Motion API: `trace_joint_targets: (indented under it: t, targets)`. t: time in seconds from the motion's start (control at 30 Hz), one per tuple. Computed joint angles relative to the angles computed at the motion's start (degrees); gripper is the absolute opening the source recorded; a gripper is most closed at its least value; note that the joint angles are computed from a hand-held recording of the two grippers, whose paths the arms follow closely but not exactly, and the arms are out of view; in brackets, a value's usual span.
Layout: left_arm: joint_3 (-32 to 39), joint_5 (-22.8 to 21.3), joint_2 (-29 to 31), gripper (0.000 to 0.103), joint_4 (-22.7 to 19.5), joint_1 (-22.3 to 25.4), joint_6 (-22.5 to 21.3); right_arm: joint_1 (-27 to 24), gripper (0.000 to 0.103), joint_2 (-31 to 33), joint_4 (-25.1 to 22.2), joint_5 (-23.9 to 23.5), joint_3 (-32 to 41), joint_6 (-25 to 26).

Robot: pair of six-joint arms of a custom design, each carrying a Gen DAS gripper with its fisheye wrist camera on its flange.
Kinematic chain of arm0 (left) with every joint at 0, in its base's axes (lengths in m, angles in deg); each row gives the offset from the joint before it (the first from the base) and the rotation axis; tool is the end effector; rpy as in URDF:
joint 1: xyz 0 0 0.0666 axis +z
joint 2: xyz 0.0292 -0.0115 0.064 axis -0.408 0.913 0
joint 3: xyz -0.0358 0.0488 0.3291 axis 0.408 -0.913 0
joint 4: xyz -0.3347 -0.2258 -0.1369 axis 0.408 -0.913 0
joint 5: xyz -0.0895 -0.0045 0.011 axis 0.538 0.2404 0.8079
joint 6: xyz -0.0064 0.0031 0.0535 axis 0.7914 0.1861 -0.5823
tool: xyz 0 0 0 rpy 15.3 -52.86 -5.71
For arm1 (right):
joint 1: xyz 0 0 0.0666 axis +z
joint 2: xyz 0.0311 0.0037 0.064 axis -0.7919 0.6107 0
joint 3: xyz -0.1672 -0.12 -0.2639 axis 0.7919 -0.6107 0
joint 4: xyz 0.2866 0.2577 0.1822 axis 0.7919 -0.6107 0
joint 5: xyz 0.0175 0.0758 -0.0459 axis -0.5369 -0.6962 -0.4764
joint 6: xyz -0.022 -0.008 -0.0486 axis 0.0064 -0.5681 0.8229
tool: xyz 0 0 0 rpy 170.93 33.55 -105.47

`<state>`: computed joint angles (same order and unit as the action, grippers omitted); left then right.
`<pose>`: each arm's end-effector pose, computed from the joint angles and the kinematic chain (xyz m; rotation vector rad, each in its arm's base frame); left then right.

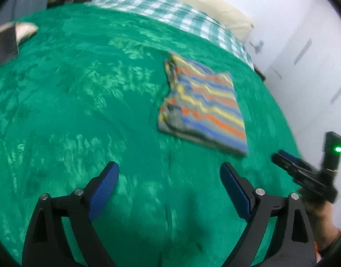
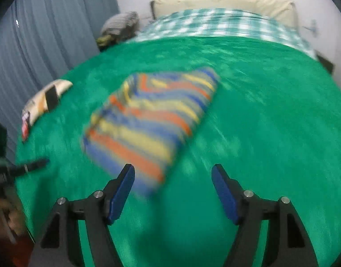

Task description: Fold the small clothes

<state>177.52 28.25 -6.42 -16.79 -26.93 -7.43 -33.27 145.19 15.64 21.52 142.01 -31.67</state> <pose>0.4292 -0.0337 0.5388 -0.0010 2.4249 -0.5153 0.4665 0.1605 0.5377 -0.1428 2.4361 0.2255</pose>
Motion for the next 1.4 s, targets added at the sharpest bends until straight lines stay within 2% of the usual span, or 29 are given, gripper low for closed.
trace_joint_targets:
  t: [0.07,0.1,0.13,0.17,0.23,0.3,0.37,0.57,0.73,1.4]
  targets:
    - [-1.56,-3.17,-1.15,0.096,0.83,-2.3,-1.36,1.01,0.078,-6.79,0.12,4.39,-7.3,-3.83]
    - [-1.46,-3.79,-0.48,0.096,1.65,-2.99,-1.73,1.53,0.085,-9.14,0.1,6.73,-9.69,-5.22]
    - [-2.84,-4.92,-1.03,0.096,2.84,-4.04,-2.7,2.91,0.093,-11.83,0.13,11.49,-12.63,-7.39]
    - [-4.17,-6.65,-1.31,0.096,4.18,-5.14,-4.12,4.32,0.097,-12.21,-0.43,15.64,-13.14,-9.04]
    - [-5.92,-9.89,-1.06,0.096,5.48,-7.01,-6.73,5.92,0.099,-14.02,-0.68,22.33,-16.15,-11.39]
    - [-7.73,-11.82,-0.97,0.098,5.0,-8.13,-8.1,6.16,0.099,-15.49,-1.26,25.48,-19.7,-13.76]
    - [-9.2,-11.94,-1.65,0.102,6.7,-8.42,-8.9,5.59,0.101,-15.04,-2.8,23.6,-21.3,-15.83]
    - [-8.55,-11.13,-0.82,0.103,5.83,-7.89,-9.35,3.41,0.103,-15.7,-0.71,20.48,-22.91,-15.24]
    - [-9.22,-12.86,-1.11,0.103,6.61,-8.82,-9.48,3.42,0.103,-15.51,0.07,20.62,-22.91,-15.11]
    - [-9.39,-13.33,-1.02,0.103,6.84,-8.96,-9.49,4.4,0.103,-15.77,-0.28,20.91,-23.41,-16.15]
